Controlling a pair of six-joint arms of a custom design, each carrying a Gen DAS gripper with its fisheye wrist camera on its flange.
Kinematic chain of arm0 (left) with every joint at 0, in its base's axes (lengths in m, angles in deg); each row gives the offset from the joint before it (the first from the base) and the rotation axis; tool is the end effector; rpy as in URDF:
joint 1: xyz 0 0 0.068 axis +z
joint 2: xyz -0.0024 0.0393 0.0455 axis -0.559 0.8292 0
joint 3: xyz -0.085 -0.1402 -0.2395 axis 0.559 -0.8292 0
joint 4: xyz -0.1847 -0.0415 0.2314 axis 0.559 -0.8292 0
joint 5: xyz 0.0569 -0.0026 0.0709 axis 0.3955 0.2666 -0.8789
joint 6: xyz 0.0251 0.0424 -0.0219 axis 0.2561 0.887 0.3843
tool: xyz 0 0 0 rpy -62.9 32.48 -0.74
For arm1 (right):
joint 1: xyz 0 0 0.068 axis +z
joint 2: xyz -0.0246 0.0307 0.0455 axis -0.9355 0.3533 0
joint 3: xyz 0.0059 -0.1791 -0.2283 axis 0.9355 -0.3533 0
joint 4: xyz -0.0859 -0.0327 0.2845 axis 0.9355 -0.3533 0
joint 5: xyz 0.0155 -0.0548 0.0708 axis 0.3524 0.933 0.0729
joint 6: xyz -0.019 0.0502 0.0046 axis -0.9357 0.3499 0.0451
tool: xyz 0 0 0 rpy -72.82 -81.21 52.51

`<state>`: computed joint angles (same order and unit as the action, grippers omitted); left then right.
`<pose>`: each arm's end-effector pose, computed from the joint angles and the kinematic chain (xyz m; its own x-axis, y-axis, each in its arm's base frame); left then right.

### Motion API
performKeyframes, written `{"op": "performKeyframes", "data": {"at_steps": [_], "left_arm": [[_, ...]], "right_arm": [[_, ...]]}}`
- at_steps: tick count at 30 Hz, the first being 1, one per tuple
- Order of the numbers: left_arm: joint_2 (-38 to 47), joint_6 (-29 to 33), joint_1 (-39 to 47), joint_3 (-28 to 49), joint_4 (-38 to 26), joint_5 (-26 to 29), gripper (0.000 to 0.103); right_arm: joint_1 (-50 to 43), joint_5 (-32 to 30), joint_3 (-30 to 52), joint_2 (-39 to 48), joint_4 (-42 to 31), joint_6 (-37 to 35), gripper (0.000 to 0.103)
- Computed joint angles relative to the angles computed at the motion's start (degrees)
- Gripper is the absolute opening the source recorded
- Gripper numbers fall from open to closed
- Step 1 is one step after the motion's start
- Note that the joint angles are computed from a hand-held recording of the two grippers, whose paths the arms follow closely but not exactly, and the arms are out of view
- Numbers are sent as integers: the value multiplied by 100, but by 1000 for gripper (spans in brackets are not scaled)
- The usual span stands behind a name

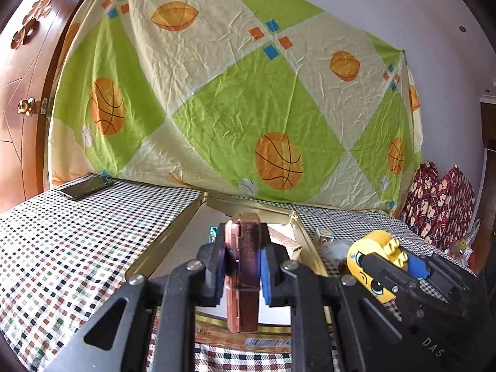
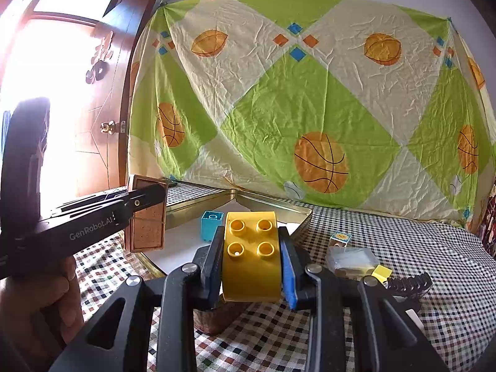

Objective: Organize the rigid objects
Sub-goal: 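Lower the brown block into the tin and open left tool while right tool releases the yellow brick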

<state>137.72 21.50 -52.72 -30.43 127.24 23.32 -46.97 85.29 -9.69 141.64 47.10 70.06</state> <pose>0.2822 -0.0871 0.1772 -0.2240 -0.1923 -0.9554 0.0481 0.9770 -0.2079 0.2824 0.1174 0.1557 -0.1072 -0.1823 -0.9774 -0.4307 0.8945 -0.1196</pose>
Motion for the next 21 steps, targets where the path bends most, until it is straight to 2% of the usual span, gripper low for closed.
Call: {"op": "performKeyframes", "data": {"at_steps": [10, 21], "left_arm": [[-5, 0, 165, 186, -400, 48, 16], [52, 230, 423, 725, -1153, 527, 16]], "right_arm": [[61, -94, 164, 22, -234, 34, 34], [77, -362, 609, -110, -934, 85, 34]]}}
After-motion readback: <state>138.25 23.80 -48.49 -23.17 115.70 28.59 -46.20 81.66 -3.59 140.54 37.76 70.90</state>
